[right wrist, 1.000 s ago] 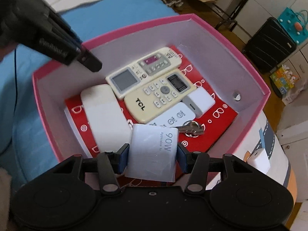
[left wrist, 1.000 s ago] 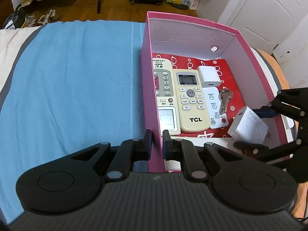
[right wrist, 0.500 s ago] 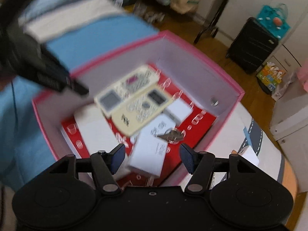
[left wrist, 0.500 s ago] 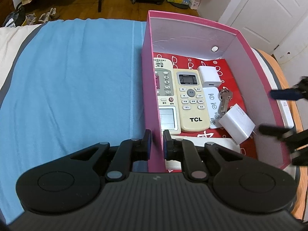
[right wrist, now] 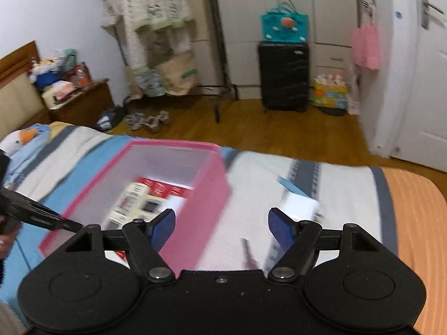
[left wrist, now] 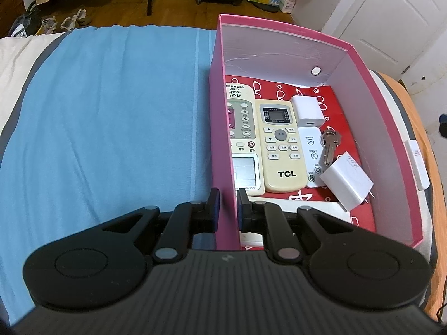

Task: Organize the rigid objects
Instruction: 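Return the right tool to the bed and grasp the second set of keys, then carry the keys into the box and release them with the right tool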

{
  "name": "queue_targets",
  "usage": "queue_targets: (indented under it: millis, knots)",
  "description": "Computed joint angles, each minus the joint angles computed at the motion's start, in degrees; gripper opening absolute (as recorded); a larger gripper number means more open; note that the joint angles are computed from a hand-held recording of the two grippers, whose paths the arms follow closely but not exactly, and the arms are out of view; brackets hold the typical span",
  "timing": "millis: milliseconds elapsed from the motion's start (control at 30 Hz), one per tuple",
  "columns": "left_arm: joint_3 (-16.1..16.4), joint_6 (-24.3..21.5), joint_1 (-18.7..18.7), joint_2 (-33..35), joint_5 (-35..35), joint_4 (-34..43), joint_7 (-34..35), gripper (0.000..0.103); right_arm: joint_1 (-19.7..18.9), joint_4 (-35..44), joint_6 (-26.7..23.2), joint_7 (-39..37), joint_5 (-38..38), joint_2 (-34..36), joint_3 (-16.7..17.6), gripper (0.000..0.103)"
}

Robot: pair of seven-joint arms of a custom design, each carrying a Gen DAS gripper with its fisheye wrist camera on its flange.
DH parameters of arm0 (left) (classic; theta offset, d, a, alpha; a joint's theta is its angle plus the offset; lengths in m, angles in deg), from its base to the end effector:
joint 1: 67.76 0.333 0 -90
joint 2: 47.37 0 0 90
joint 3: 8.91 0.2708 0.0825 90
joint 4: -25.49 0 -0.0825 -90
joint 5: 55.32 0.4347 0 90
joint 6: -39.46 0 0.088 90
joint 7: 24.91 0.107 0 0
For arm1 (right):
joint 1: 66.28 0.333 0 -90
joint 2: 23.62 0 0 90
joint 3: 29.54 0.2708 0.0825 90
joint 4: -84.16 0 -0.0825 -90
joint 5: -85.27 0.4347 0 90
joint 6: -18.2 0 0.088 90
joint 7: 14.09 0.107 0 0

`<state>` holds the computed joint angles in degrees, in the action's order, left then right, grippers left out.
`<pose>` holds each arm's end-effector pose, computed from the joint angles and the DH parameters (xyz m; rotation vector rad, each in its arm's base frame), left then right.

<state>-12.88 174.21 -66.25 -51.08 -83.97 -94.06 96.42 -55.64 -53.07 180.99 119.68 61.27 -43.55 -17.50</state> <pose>0.6098 -0.0332 0.4221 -1.7705 2.3847 -0.7775 0.4950 0.2332 0.4676 -1.6951 1.6944 -0.6259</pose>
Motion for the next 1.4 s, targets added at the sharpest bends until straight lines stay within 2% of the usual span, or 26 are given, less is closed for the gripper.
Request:
queue_targets:
  millis: [100, 167, 267, 367, 567, 633, 700, 733, 767, 800, 900, 967, 1133, 1400]
  knots:
    - [-0.1, 0.1, -0.1, -0.1, 0.1, 0.0, -0.1, 0.012, 0.5, -1.1, 1.2, -2.3, 1.1, 1.1, -1.4, 0.078]
    - [-0.1, 0.7, -0.1, -0.2, -0.1, -0.4, 0.3, 0.012, -1.3, -1.9, 2.6, 0.1, -0.7, 1.8, -0.2, 0.076]
    - [0.0, 0.6, 0.0, 0.3, 0.2, -0.1, -0.5, 0.012, -0.3, -2.5, 3.8, -1.9, 0.4, 4.1, -1.4, 0.070]
    - [-0.1, 0.1, 0.1, 0.6, 0.2, 0.3, -0.6, 0.012, 1.6, -1.8, 3.3, -6.0, 3.6, 7.2, -3.4, 0.063]
    - [-0.2, 0.7, 0.1, 0.3, 0.1, 0.0, -0.1, 0.012, 2.5, 2.0, -0.5, -9.1, 1.8, 12.6, -4.0, 0.062]
    - [0.0, 0.9, 0.1, -0.1, -0.5, -0.3, 0.3, 0.012, 4.0, 3.8, -1.0, -13.1, 6.3, 15.0, -5.3, 0.056]
    - [0.2, 0.7, 0.1, -0.6, -1.4, -0.5, 0.7, 0.011, 4.1, 5.1, -0.1, -11.3, 4.3, 16.8, -5.6, 0.055]
    - [0.4, 0.6, 0.2, -0.7, -2.0, -0.5, 0.9, 0.011, 4.3, 5.9, -0.6, -10.9, 3.5, 17.3, -5.7, 0.049]
    - [0.5, 0.5, 0.2, -0.8, -2.7, -0.4, 1.2, 0.010, 4.5, 6.5, -1.5, -9.8, 2.0, 17.6, -5.7, 0.031]
    - [0.6, 0.3, 0.3, -0.8, -3.2, -0.3, 1.3, 0.009, 4.7, 7.2, -2.7, -7.4, -0.4, 17.6, -5.6, 0.025]
    - [0.7, 0.3, 0.3, -0.9, -4.1, -0.4, 1.7, 0.008, 5.3, 7.4, -4.3, -0.6, -8.4, 16.9, -5.2, 0.025]
    - [0.6, 0.8, 0.3, -1.2, -4.0, -0.8, 2.0, 0.008, 5.7, 6.7, -4.0, 2.4, -11.0, 16.0, -4.9, 0.025]
    - [0.7, 0.3, 0.3, -0.8, -4.2, -0.2, 1.2, 0.008, 5.6, 3.7, -1.7, 7.0, -11.5, 11.3, -4.0, 0.025]
    - [0.5, 1.0, 0.1, -1.4, -3.2, -0.9, 1.1, 0.008, 1.5, 3.9, 1.1, 14.9, -19.3, 5.5, 0.7, 0.025]
